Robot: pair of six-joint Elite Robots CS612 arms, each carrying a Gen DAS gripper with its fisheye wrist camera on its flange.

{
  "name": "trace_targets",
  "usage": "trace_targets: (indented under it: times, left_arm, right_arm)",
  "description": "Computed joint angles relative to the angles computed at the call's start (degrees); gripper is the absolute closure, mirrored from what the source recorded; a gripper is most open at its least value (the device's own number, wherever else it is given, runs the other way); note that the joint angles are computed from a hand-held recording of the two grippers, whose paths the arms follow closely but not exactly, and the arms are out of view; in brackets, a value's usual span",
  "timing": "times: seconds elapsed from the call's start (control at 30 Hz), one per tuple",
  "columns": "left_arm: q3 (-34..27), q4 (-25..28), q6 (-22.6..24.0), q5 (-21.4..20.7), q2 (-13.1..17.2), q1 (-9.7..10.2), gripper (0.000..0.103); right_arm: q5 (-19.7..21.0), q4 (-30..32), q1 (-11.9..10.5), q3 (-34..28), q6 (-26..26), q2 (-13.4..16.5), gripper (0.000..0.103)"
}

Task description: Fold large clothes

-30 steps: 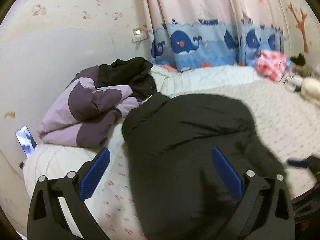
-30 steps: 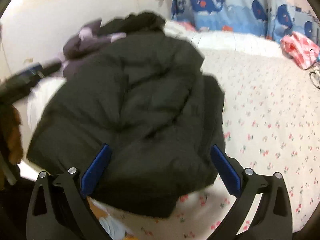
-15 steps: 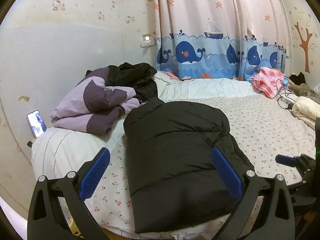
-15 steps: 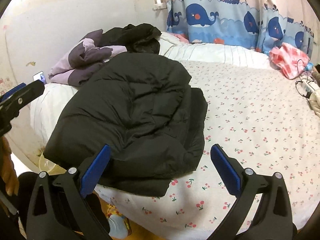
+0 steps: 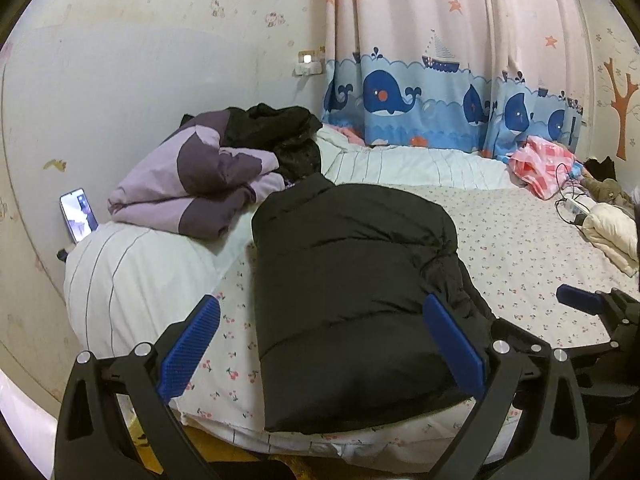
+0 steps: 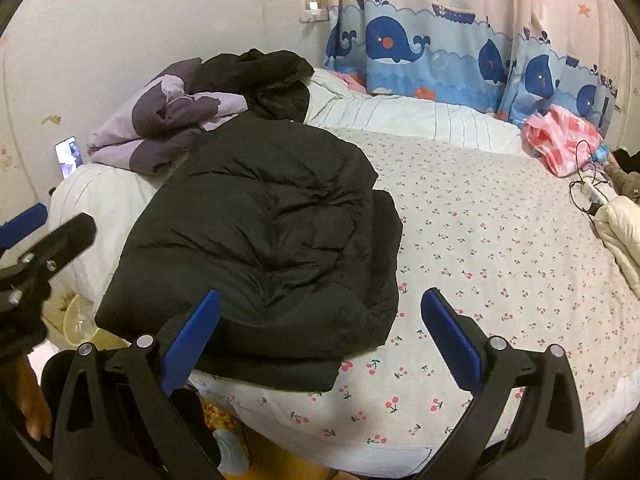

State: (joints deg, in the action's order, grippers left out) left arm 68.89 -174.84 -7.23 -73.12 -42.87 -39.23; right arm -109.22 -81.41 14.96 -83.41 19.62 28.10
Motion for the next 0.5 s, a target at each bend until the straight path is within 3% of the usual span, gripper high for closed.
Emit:
trace_targets:
  times: [0.13, 0.23, 0.5]
  left_arm:
    - [-0.6, 2.5, -2.2, -1.4, 0.2, 0.41, 0.006]
    - [-1.0, 4.0, -3.8, -1.3, 0.4, 0.66, 0.006]
    - [-2.1, 7.5, -6.0, -1.4, 0.9, 1.04, 0.006]
  right_arm:
    - [1.5, -1.2, 0.2, 0.7, -0.8, -0.5, 0.006]
    - [-2.8, -1.4, 1.1, 2.4, -2.1, -1.4, 0.006]
    - [-4.7, 0.9, 1.4, 5.2, -0.6, -2.7, 0.006]
